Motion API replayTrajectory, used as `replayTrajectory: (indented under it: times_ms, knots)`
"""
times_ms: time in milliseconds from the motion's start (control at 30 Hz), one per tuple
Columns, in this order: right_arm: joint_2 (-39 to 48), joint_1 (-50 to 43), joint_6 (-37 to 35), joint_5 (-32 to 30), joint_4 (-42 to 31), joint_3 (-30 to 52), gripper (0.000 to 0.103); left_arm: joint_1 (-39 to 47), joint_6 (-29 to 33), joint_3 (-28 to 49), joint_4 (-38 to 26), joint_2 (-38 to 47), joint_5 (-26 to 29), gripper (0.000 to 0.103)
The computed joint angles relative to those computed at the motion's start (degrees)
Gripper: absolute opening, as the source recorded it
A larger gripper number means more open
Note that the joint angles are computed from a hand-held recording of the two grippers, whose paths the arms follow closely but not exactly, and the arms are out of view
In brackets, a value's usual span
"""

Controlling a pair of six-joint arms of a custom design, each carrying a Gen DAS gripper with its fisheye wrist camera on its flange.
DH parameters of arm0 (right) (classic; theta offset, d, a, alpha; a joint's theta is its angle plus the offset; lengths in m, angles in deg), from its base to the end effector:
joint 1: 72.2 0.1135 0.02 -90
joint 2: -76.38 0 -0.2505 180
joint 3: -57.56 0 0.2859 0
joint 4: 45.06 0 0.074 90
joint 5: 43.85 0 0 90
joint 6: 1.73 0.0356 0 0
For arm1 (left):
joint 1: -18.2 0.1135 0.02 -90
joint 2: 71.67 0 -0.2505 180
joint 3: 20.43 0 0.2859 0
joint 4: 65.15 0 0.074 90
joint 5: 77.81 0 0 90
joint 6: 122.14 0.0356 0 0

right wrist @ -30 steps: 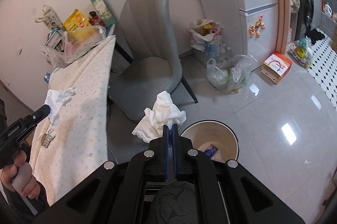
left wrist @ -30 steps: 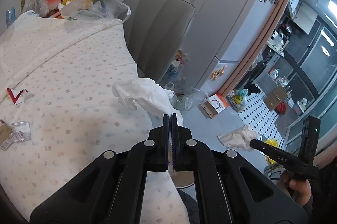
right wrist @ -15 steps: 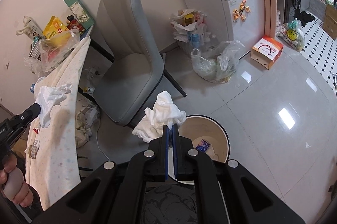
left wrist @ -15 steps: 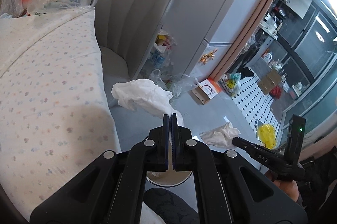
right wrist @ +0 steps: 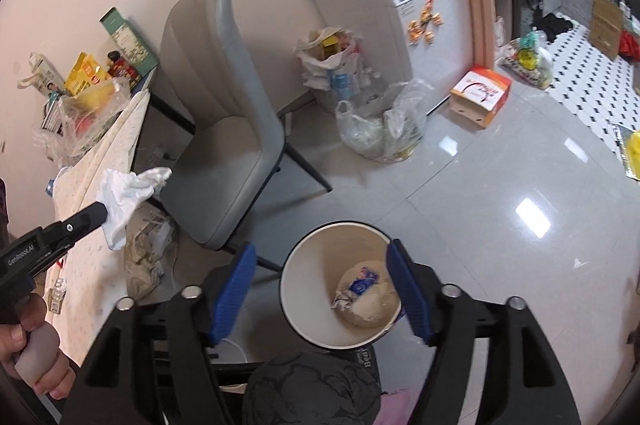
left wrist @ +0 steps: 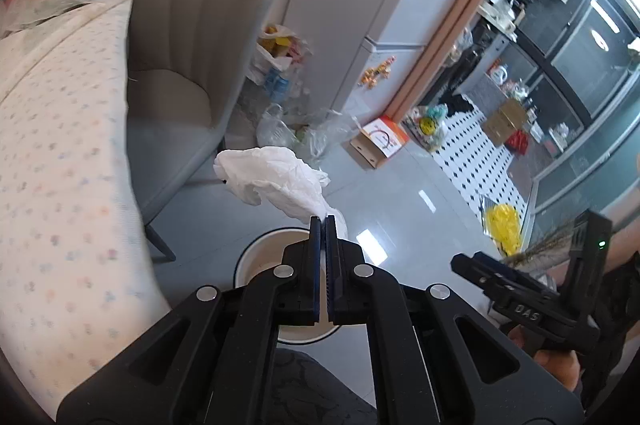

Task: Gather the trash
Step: 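Carry both tissues over the floor bin while both grippers open to drop them, then move both open grippers back over the table trash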

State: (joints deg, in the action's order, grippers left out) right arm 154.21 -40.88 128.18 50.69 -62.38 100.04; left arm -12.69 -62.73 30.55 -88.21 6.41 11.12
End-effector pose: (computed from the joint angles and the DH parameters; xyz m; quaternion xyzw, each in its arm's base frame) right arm 0.2294 0.1363 0.1059 0.0835 0.9431 0.1557 0.2818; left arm 0.2518 -0.1498 0.1442 -0.0007 0.9401 -0.1666 0.2973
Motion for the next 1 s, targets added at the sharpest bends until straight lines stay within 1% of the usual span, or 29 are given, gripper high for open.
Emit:
replayTrajectory:
  times_ms: [167,267,300,333,367,400,433,500,533,633,667,700,767,933,1000]
  knots:
    - [-7.96,-1.82,-0.84,1.45,-4.36,-2.86,0.08,-3.16,-1.54,3.66,0.63,6.44,0.61,0.003]
    - [-11.68,-2.75,-1.6,1.59,-6.35,-3.97,0.081,-4.11,-2.29,6.21,0.24,10.17,2.01,0.004]
    - [-12.55,-2.9,-1.73,1.7,-6.93,-4.06,0.082,-4.26,-2.48,6.89,0.21,11.21,2.96,0.011]
    - [-13.46,-2.93,-1.85,1.95,-7.54,-4.16,0.082,-4.14,-2.65,6.89,0.84,11.7,4.26,0.02]
    - [-14.2,-3.13,-2.12,1.98,-7.87,-4.46,0.082,-3.96,-2.84,6.34,1.51,11.32,4.92,0.048]
    - [-14.76,-2.98,-2.1,2.22,-8.29,-4.56,0.082,-4.07,-3.22,5.22,2.64,10.4,4.3,0.065]
    - [-15.1,-2.91,-2.13,2.22,-8.51,-4.6,0.083,-4.29,-3.31,3.94,3.48,8.91,2.83,0.066]
    - [-15.2,-2.54,-1.93,2.22,-8.59,-4.57,0.083,-4.31,-2.76,3.79,2.22,7.81,1.14,0.07]
    - [-14.93,-2.2,-1.72,2.24,-8.54,-4.4,0.083,-3.8,-2.64,3.17,1.6,6.55,1.27,0.071]
    - [-13.83,-0.93,-1.18,2.15,-7.92,-3.68,0.084,-2.26,-3.15,0.67,-0.17,1.48,-0.12,0.083]
    - [-13.19,-0.16,-1.0,2.36,-7.66,-3.12,0.087,-1.56,-2.97,-0.19,-0.74,-0.36,-0.56,0.089]
    - [-12.74,0.85,-0.71,2.82,-7.39,-2.72,0.089,-0.78,-2.69,-1.42,-1.33,-2.85,-0.98,0.092]
    - [-11.68,3.17,-0.73,3.52,-6.38,-1.81,0.095,0.89,-2.08,-4.02,-2.96,-8.19,-1.9,0.095]
    - [-7.25,9.16,-1.35,4.48,-3.43,1.83,0.095,7.3,-0.52,-9.97,-9.52,-22.38,-3.53,0.097]
    - [-4.93,11.24,-1.01,4.71,-2.45,3.79,0.095,11.46,0.42,-12.57,-13.67,-29.83,-3.08,0.097]
